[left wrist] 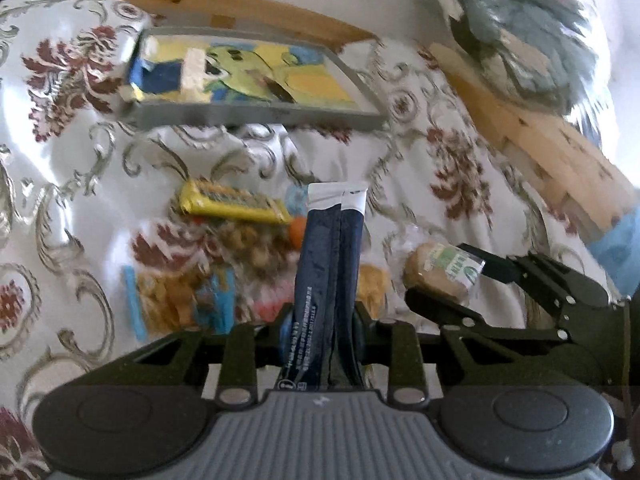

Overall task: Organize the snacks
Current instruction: 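Lift and carry the navy packet and cookie bag over the grey tray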

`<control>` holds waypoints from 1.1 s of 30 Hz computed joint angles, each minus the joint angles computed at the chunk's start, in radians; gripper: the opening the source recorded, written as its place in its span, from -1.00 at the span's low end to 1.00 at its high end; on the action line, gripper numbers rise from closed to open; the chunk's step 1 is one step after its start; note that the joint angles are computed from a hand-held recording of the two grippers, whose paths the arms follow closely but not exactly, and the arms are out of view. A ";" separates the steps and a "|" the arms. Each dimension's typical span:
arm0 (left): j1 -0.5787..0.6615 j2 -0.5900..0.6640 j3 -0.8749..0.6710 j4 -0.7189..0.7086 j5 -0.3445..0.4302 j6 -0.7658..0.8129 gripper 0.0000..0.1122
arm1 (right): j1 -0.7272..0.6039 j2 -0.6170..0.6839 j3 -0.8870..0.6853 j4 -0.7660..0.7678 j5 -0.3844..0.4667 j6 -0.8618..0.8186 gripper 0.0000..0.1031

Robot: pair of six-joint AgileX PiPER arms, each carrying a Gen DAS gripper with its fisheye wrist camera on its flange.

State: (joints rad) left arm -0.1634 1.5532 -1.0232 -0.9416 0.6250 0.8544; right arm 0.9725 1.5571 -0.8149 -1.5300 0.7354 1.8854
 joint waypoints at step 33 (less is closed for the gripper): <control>-0.046 0.892 -1.562 0.588 0.275 -0.725 -0.43 | -0.562 0.523 -0.893 0.408 -0.446 -0.761 0.27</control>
